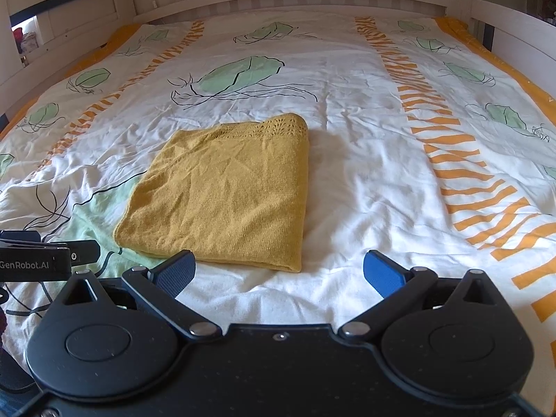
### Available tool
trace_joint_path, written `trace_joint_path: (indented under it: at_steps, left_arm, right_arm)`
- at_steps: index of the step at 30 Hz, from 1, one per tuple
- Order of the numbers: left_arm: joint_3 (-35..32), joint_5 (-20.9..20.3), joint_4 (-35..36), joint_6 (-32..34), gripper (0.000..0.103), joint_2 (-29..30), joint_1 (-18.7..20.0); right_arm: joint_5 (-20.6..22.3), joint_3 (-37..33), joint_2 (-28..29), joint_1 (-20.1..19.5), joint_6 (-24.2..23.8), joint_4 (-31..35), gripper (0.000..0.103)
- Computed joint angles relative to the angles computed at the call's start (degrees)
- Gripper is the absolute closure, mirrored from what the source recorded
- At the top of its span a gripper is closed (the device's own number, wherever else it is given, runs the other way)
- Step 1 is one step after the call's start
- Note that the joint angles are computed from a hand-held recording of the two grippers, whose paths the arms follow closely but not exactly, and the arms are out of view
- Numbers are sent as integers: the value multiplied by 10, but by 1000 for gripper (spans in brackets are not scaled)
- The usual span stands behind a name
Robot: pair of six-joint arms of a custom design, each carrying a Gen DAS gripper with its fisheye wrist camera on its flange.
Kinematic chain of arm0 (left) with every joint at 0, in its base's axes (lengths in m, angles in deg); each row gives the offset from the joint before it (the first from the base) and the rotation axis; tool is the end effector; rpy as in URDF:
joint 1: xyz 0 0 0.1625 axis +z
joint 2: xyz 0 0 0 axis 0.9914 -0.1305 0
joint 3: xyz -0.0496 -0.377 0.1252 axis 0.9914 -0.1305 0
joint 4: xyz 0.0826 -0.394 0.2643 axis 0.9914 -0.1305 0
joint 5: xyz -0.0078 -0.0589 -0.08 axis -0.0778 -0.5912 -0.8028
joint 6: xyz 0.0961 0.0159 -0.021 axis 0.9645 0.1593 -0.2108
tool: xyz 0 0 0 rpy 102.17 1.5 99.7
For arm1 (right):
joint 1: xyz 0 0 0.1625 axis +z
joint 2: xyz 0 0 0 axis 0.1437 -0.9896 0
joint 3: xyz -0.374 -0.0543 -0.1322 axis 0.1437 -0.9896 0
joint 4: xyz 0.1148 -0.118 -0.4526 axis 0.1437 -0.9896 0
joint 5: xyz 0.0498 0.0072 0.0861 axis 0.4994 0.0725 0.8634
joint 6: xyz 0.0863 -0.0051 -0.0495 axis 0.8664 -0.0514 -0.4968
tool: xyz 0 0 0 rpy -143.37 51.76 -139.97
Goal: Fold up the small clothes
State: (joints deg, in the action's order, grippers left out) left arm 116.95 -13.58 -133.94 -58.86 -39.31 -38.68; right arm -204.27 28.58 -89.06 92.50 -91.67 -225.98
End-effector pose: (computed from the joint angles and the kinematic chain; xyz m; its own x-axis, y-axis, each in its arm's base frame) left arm -0.3245 -0.6103 0.1348 -0.6903 0.0415 -0.7223 0.4682 0.7868 -0.4022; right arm 0.1902 -0.5877 0.2474 -0.7829 -0.0079 0.6221 -0.4376 0.7177 -0.5416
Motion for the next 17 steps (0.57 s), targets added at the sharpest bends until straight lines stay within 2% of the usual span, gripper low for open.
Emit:
trace_joint_path:
  at_steps: [17]
  left_arm:
    - [-4,-1,8,-5,2,4,4]
  right_arm:
    - [2,-7,4,-6,25,21,1]
